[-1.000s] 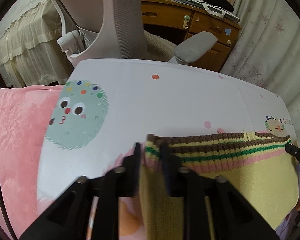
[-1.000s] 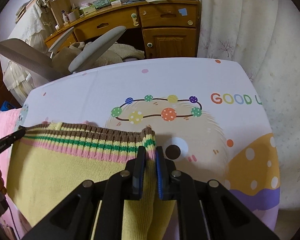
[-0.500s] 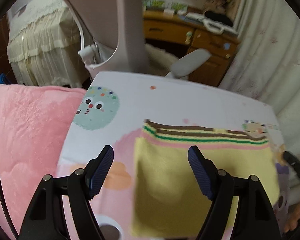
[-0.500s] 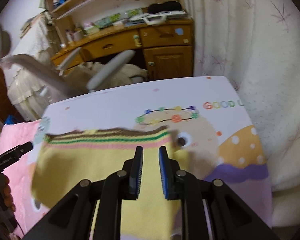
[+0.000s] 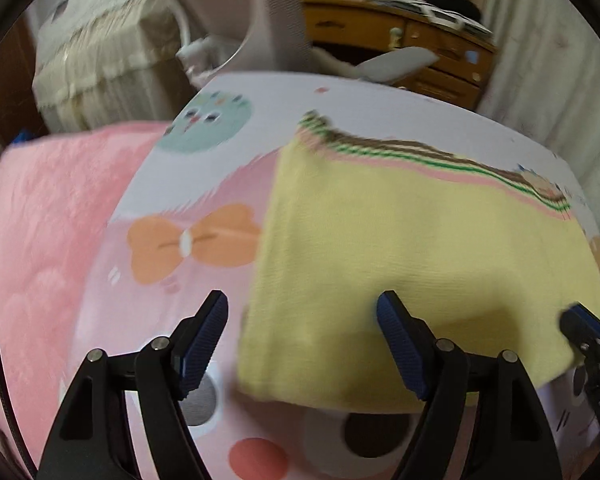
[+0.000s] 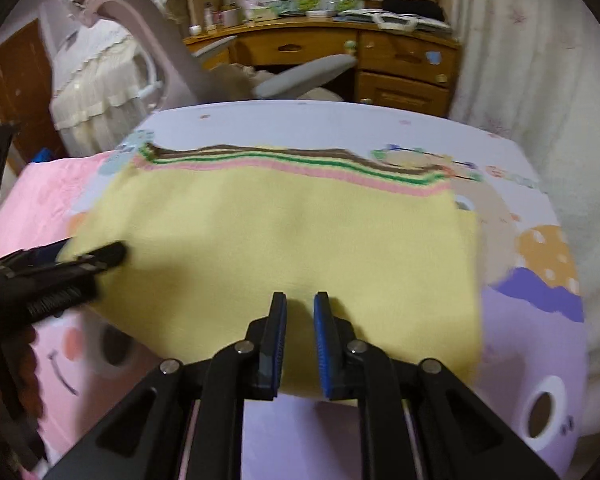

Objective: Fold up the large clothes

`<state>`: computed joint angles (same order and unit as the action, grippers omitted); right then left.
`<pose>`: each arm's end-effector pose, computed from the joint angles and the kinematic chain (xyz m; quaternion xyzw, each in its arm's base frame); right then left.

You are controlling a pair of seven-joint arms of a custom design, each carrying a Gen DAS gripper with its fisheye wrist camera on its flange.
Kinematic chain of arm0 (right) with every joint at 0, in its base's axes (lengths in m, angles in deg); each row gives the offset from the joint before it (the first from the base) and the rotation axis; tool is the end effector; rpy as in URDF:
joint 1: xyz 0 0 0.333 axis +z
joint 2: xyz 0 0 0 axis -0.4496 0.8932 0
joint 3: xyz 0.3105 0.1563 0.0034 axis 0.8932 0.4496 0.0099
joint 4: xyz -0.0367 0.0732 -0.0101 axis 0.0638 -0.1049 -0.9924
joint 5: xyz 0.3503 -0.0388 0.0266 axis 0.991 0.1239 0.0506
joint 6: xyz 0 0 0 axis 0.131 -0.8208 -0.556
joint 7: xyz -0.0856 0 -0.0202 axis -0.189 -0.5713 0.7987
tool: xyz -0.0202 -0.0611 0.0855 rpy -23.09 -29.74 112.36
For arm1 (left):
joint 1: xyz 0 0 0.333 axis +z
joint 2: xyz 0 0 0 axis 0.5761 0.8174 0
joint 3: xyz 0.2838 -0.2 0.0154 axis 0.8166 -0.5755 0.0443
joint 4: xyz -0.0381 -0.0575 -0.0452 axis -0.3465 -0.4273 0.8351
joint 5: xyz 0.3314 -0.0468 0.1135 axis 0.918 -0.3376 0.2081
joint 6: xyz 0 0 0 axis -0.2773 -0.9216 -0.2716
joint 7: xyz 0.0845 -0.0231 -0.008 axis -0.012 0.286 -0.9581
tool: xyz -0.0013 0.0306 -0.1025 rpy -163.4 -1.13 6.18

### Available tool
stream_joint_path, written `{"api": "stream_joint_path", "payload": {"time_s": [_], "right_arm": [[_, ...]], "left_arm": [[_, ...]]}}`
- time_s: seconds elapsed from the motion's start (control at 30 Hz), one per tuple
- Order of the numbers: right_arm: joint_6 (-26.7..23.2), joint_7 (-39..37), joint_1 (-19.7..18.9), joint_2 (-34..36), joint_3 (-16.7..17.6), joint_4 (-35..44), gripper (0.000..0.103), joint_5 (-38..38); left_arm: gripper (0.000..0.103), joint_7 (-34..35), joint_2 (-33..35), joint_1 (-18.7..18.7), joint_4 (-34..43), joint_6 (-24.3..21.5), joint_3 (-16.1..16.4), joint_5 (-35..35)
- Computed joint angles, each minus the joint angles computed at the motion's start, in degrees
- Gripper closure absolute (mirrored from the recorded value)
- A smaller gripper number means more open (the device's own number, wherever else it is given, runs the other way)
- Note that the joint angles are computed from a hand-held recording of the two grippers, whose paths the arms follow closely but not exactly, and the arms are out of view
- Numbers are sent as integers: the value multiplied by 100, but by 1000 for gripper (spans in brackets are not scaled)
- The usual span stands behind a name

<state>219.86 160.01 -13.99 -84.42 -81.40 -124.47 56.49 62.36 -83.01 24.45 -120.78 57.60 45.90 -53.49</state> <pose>0.5776 0.1459 0.5909 -0.7760 0.5627 -0.1511 0.2415 0.5478 -0.2017 0.5839 -0.7853 0.5686 -0.1623 0.1834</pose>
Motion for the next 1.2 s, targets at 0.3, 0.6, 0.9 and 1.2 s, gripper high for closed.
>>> {"api": "stream_joint_path", "payload": {"time_s": [0.3,0.6,0.9,1.2], "right_arm": [[-39,-350,-328,-174,-145,-184,103,362],[-599,-2,-303,-71,-115,225,100,265],[-1242,-36,-291,-79,-84,883,92,439],[-1460,-216,-258,-20,-23,1423,72,1040]], "left_arm": [[23,-13,-106,78,-235,207,20,-77],[23,194,-24,119,168,-277,23,-527],[23,314,-232,147,680,-627,19,-781],[22,429,-247,81,1134,-808,-33,-1175]]}}
